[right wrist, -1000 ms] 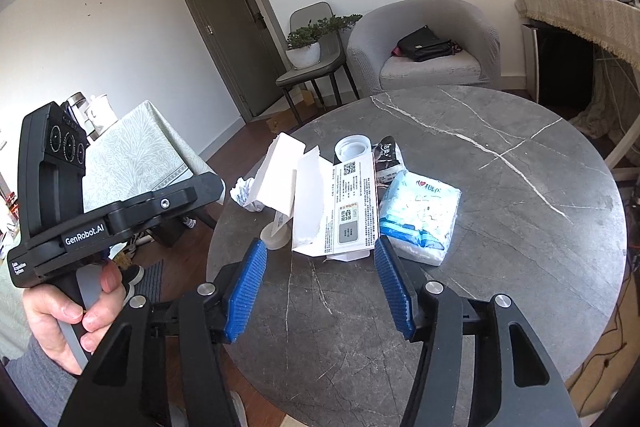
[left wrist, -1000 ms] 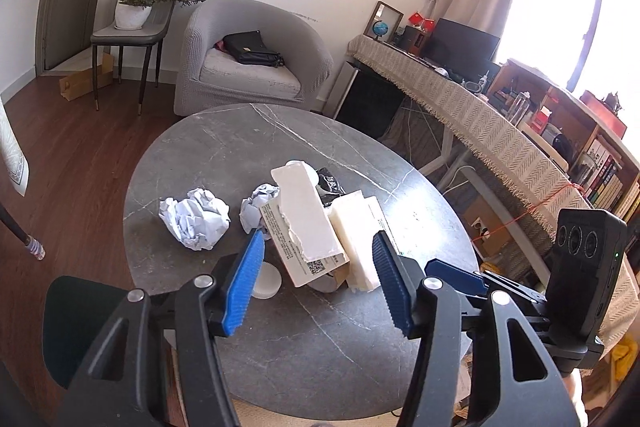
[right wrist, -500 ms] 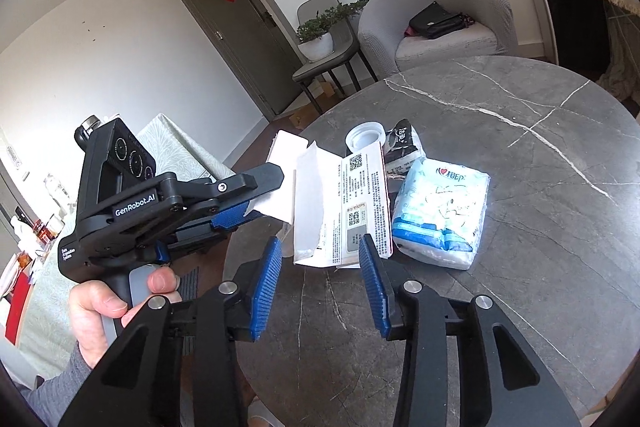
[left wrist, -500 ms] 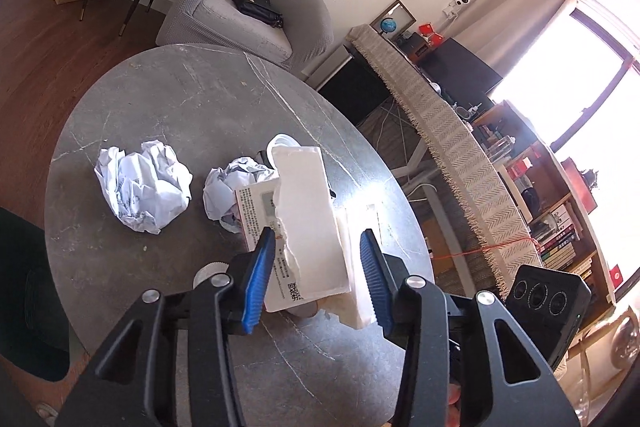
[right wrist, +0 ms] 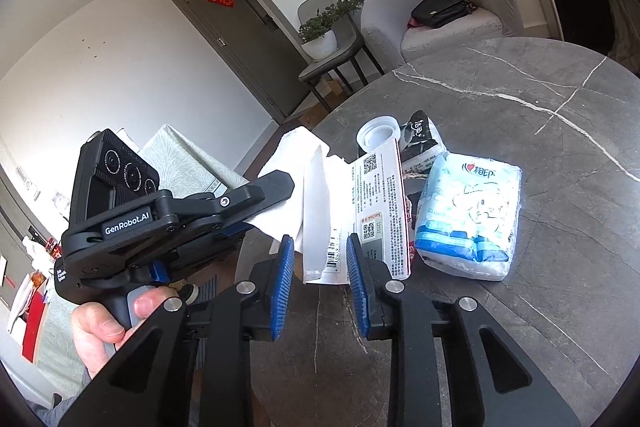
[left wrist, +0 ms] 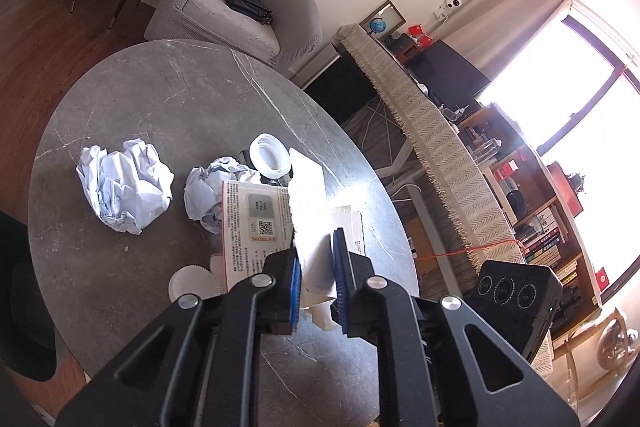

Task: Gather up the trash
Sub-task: 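Move the right gripper to the white paper box and close on it, then carry the white paper box over the green bin and open the right gripper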

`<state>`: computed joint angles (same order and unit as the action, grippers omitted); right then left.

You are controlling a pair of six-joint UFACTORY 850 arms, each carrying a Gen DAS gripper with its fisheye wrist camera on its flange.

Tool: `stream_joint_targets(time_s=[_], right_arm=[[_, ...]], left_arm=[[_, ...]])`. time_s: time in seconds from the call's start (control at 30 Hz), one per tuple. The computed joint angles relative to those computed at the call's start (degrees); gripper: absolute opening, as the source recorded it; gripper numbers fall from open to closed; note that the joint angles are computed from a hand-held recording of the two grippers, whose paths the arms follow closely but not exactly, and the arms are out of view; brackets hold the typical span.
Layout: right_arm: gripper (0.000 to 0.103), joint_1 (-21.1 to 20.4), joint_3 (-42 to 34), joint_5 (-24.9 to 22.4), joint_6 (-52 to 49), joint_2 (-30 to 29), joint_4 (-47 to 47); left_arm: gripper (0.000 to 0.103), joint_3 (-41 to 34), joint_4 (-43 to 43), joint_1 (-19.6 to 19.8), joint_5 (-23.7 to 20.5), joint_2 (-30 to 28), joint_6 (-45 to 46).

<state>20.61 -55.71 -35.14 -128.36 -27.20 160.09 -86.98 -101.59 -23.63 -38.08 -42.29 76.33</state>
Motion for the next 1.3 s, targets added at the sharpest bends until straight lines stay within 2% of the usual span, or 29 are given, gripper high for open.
stream_joint_targets(time_s=[0.1,0.23,0.33,0.63,0.8,1.13,1.3], right_arm=[[0.017,-0.2,-0.9,0.1,2.1,-0.8,-1.8],[0.003,-0.1,-1.4,-0.5,2.7,-1.4,-2.3],[0.000,0.0,-0.9,-0.4,0.3,-0.8,0.5],[0.000,-1.1,2.6,-5.6,1.1,1.9,2.6],[0.000,-0.3,3.4,-4.8,-2.0,3.7,6.4],[0.000,2.2,0.8,-0.8,-5.6,3.9,7.3],[0.000,3.7,-2.6,2.5,-6.7,2.4,6.5]], left_arm=[[0.009,-0.2,0.7,-0.3,0.7,0.1,0.2],[0.008,-0.6,0.9,-0.6,1.0,-0.3,0.8],[0.007,-0.7,-0.1,-0.7,0.5,-0.4,2.3],[0.006,1.6,-6.6,-0.2,-3.5,1.3,9.3],[0.006,3.6,-9.5,0.7,-6.4,2.7,12.2],[0.006,8.8,-12.5,3.4,-5.9,7.9,17.6],[0.006,11.4,-12.2,5.2,-1.2,10.6,19.2]])
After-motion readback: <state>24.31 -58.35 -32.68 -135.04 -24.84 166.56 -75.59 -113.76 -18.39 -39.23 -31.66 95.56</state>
